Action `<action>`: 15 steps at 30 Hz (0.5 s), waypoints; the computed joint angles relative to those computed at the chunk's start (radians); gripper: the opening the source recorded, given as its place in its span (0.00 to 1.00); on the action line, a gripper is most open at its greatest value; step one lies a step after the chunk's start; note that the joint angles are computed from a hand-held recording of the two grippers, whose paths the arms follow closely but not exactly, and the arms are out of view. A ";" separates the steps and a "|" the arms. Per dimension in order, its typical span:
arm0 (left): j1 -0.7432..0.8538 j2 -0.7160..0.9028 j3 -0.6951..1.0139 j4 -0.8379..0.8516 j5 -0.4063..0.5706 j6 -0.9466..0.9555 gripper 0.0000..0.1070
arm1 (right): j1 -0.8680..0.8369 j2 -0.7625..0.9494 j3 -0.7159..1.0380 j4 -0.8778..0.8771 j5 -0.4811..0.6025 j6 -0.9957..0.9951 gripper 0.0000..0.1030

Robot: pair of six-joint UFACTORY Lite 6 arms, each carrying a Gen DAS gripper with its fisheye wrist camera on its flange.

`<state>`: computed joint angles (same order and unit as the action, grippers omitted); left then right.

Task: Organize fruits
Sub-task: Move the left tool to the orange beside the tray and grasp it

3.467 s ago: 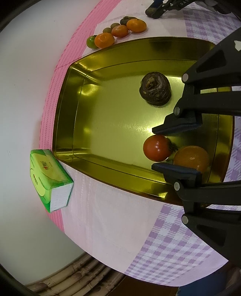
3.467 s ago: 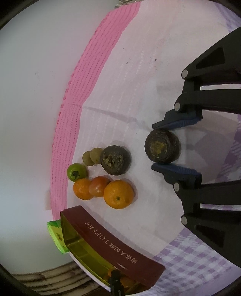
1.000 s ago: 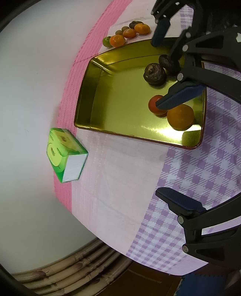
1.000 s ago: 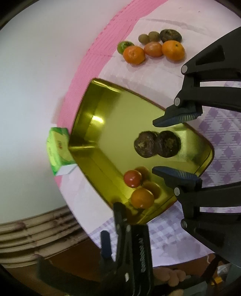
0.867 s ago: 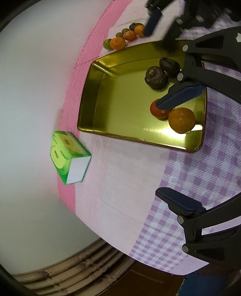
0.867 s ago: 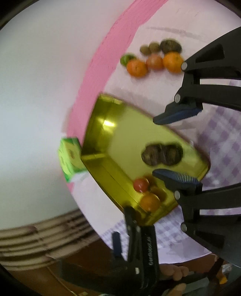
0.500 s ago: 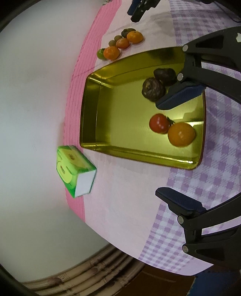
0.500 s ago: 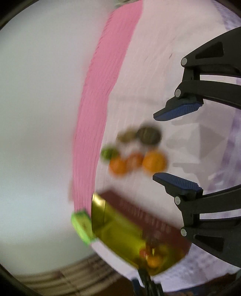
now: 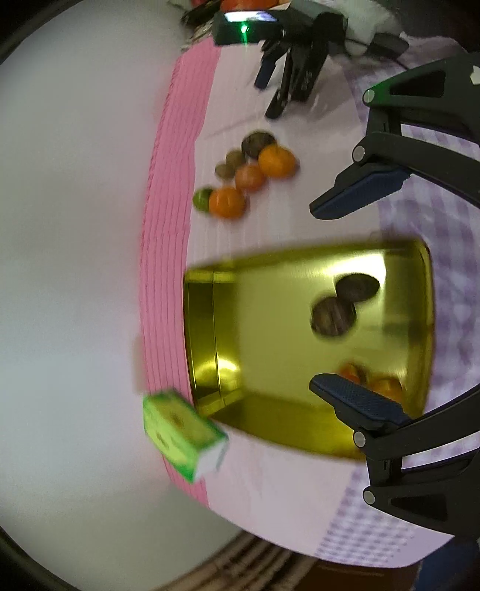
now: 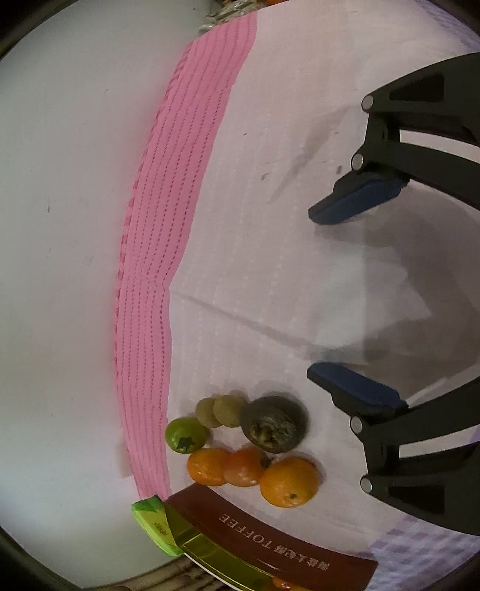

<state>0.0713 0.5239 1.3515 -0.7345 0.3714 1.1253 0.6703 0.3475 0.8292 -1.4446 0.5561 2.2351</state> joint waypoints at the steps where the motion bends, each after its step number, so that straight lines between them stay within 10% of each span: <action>1: -0.040 0.009 0.004 0.016 -0.013 -0.035 0.78 | -0.010 0.004 0.001 -0.022 -0.005 0.007 0.86; 15: -0.271 0.201 0.144 0.241 -0.047 -0.370 0.67 | -0.091 -0.019 -0.041 -0.152 -0.070 0.052 1.00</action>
